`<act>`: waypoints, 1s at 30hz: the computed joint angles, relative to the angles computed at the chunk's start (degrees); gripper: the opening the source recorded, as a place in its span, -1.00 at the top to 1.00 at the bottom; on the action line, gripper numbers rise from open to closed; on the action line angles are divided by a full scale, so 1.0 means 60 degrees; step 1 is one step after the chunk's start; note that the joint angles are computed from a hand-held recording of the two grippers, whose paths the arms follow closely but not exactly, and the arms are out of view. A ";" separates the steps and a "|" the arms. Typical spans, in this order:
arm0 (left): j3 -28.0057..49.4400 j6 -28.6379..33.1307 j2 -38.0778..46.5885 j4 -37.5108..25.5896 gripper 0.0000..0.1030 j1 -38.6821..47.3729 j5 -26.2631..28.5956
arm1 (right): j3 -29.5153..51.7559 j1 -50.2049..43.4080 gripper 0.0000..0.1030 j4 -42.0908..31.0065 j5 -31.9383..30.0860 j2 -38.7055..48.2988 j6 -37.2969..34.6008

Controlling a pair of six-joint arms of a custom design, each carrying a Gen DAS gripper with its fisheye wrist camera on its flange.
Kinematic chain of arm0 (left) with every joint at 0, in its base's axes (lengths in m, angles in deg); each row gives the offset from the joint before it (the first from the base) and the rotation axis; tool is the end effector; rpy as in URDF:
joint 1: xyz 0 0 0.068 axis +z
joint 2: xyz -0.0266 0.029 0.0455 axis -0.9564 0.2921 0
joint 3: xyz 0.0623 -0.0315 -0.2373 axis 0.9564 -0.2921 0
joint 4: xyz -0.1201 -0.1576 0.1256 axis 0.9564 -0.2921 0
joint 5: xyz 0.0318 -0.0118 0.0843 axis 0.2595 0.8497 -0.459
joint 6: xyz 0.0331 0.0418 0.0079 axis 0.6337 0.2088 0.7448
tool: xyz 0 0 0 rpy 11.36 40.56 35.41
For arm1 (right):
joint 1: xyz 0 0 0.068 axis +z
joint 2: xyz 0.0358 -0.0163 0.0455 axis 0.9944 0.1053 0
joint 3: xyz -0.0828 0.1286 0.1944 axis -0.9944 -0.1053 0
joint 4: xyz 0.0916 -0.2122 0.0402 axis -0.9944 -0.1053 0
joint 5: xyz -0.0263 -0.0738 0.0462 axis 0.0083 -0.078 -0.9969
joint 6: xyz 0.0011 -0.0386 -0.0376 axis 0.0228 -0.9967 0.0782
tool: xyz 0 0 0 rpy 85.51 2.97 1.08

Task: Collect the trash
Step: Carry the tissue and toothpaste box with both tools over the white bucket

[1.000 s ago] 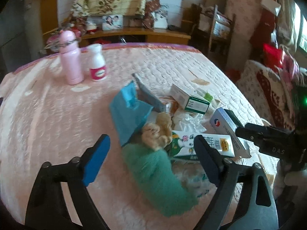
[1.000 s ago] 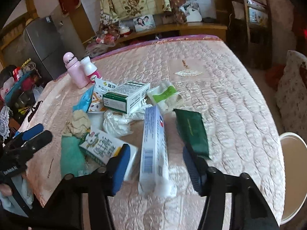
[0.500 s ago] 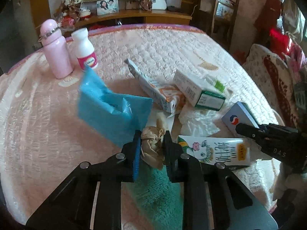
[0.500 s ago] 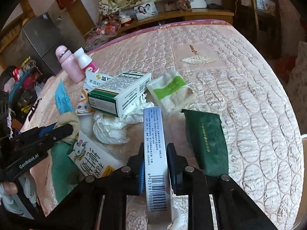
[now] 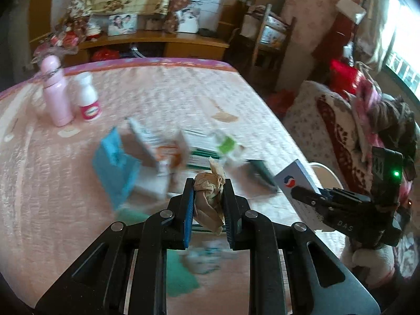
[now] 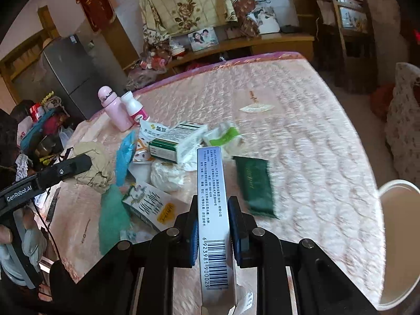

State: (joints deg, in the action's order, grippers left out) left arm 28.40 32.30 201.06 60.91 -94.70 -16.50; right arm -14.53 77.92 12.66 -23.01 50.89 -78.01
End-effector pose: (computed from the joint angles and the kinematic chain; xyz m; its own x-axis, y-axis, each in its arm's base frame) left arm 0.3563 -0.1525 0.1482 -0.7136 0.2608 -0.6502 0.5117 0.8280 -0.2295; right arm 0.2844 -0.0190 0.0777 -0.7499 0.2227 -0.6230 0.0048 0.9434 0.3315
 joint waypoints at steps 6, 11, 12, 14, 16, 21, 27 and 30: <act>0.0456 -0.0652 0.0408 0.0008 0.66 -0.1636 -0.0254 | -0.1108 -0.1655 0.63 -0.0229 -0.0380 -0.1028 -0.0828; 0.1550 -0.1082 0.1229 -0.0255 0.66 -0.2941 -0.0488 | -0.1488 -0.3880 0.63 -0.0752 -0.0974 -0.1428 -0.2042; 0.1863 -0.1177 0.1449 -0.0325 0.66 -0.3216 -0.0541 | -0.1449 -0.4387 0.63 -0.0887 -0.1118 -0.1382 -0.2288; 0.2518 -0.1359 0.1930 -0.0455 0.66 -0.3694 -0.0577 | -0.1330 -0.5362 0.63 -0.1116 -0.1372 -0.1218 -0.2776; 0.3239 -0.1507 0.2454 -0.0646 0.66 -0.4092 -0.0614 | -0.1151 -0.6092 0.63 -0.1247 -0.1456 -0.0939 -0.3178; 0.5793 -0.1734 0.4190 -0.1537 0.66 -0.4949 -0.0646 | -0.0193 -0.7595 0.63 -0.1571 -0.1499 0.0316 -0.3879; 0.9154 -0.1871 0.6301 -0.2869 0.66 -0.5606 -0.0897 | 0.1060 -0.8593 0.63 -0.1888 -0.1571 0.1726 -0.4075; 1.0843 -0.1838 0.7289 -0.3562 0.65 -0.5844 -0.1176 | 0.1369 -0.8710 0.63 -0.1792 -0.1460 0.2054 -0.4008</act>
